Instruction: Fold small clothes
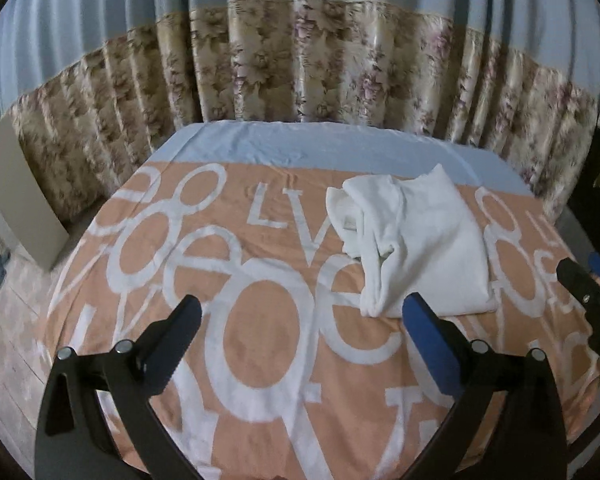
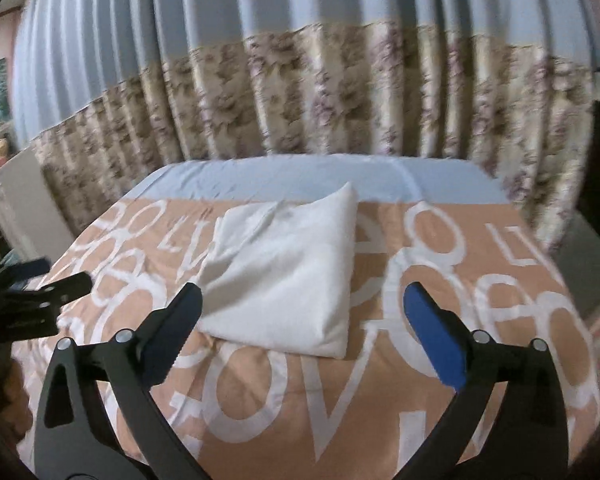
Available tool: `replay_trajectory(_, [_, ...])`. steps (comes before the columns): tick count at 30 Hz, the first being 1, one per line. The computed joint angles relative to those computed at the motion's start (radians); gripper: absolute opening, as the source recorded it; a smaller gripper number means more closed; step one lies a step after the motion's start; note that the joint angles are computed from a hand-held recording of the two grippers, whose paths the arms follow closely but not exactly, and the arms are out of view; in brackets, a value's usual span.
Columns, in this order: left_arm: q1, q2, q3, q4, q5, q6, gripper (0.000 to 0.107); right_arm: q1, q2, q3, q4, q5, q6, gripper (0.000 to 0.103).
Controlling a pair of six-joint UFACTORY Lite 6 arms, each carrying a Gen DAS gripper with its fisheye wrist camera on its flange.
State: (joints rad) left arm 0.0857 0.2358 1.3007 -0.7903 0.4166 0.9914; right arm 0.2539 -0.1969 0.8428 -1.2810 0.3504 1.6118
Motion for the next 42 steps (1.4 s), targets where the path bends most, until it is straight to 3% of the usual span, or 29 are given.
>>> replay_trajectory(5, [0.027, -0.183, -0.161, -0.115, -0.059, 0.112, 0.101, 0.101, -0.081, -0.035, 0.03, 0.144, 0.013, 0.1])
replay_trajectory(10, [-0.04, -0.341, -0.286, 0.058, -0.176, 0.045, 0.101, 0.184, -0.128, -0.032, 0.114, 0.273, -0.006, 0.1])
replay_trajectory(12, [-0.05, -0.405, -0.338, 0.04, -0.184, 0.089, 0.101, 0.231, -0.139, -0.026, 0.13, 0.338, 0.004, 0.1])
replay_trajectory(18, [-0.012, -0.46, -0.353, -0.04, -0.054, 0.156, 0.101, 0.348, -0.143, 0.009, 0.13, 0.488, 0.016, 0.1])
replay_trajectory(24, [0.039, -0.483, -0.339, -0.055, -0.007, 0.153, 0.101, 0.434, -0.142, 0.052, 0.149, 0.611, -0.005, 0.1])
replay_trajectory(33, [0.162, -0.464, -0.241, -0.093, 0.197, 0.142, 0.101, 0.525, -0.156, 0.134, 0.174, 0.772, -0.054, 0.1])
replay_trajectory(42, [0.175, -0.516, -0.245, -0.095, 0.175, 0.128, 0.101, 0.548, -0.157, 0.183, 0.185, 0.818, -0.087, 0.1])
